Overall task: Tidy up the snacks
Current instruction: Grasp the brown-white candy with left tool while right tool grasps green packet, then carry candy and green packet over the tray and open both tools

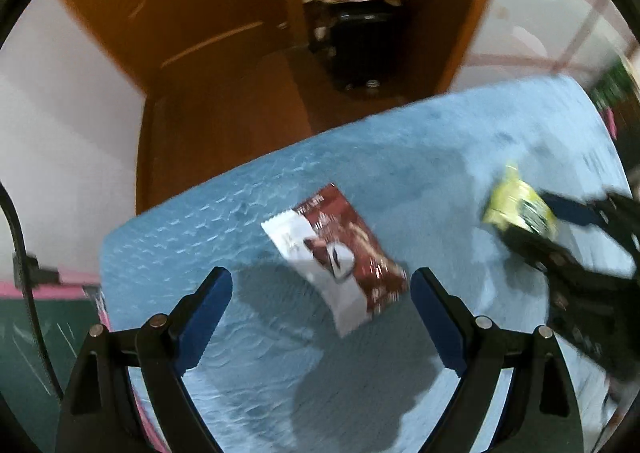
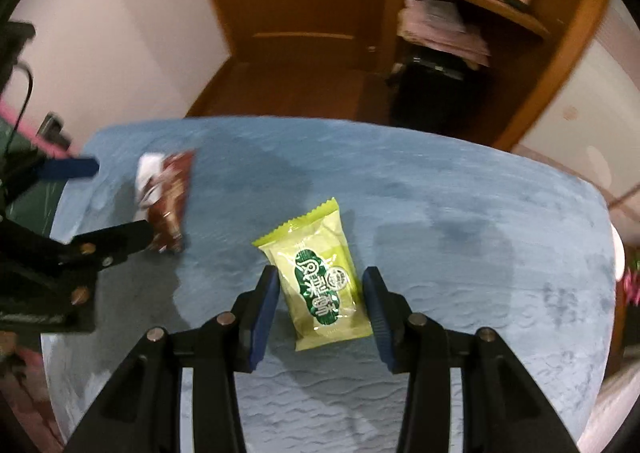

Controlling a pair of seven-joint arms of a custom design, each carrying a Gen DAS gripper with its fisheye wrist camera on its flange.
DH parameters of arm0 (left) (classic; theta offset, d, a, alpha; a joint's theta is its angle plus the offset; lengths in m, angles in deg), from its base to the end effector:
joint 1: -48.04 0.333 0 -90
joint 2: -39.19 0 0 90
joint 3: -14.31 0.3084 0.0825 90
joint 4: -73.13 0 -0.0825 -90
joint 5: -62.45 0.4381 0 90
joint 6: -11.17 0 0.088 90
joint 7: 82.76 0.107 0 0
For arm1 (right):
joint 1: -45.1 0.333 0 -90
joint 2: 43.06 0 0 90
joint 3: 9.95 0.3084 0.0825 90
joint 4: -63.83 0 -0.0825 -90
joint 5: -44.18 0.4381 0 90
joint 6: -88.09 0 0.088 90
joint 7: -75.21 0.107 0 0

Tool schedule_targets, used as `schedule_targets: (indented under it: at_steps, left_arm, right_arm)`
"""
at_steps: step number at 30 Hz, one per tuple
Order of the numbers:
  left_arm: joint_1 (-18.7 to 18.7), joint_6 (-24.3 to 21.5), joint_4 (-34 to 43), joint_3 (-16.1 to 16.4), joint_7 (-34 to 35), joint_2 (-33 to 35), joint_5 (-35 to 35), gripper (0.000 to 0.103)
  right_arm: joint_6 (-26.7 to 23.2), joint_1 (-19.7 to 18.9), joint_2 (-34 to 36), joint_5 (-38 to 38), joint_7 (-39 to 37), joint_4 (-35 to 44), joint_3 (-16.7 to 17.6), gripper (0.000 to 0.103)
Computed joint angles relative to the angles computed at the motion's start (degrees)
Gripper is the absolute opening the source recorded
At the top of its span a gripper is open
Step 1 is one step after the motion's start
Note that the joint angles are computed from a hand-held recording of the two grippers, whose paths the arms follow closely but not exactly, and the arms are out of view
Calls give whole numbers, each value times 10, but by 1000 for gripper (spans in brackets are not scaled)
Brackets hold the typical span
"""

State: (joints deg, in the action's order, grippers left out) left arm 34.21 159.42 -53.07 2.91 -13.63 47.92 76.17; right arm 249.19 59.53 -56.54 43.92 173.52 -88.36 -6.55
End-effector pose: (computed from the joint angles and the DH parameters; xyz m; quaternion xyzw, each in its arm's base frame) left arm 0.5471 -0.2625 0.2920 -0.6044 0.7856 -0.0871 0.0994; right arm 0.4587 0.1466 0.3118 -0.7504 0.6318 -0.1094 0.1603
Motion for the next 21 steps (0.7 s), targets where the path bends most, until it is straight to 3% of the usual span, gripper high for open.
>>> schedule_targets:
  at_steps: [5, 6, 7, 9, 10, 13, 17, 21]
  left_arm:
    - [-1, -22, 51, -1, -41, 56, -40, 88]
    - [-1, -21, 55, -2, -43, 62, -50, 84]
    - [-3, -28, 59, -3, -47, 69, -55, 72]
    - [-15, -12, 49, 6, -72, 63, -27, 65]
    - [-16, -4, 42, 5, -74, 59, -24, 50]
    - [-18, -6, 23, 1, -81, 37, -23, 38]
    - [-18, 2, -23, -7, -94, -23, -31, 36]
    - [-20, -1, -98, -23, -67, -137, -66, 36]
  right_arm:
    - [-1, -8, 0, 1, 23, -1, 0, 43]
    - [-1, -7, -2, 4, 24, -3, -1, 43]
    - [0, -6, -6, 5, 25, -8, -1, 43]
    - [-2, -8, -20, 3, 27, -20, -2, 43]
    - [-5, -5, -31, 10, 21, -28, -6, 43]
    - [-11, 0, -57, 19, 15, -43, -9, 43]
    - [-30, 3, -121, 26, 4, -72, -15, 43]
    - [-62, 12, -208, 40, -9, -103, -22, 43]
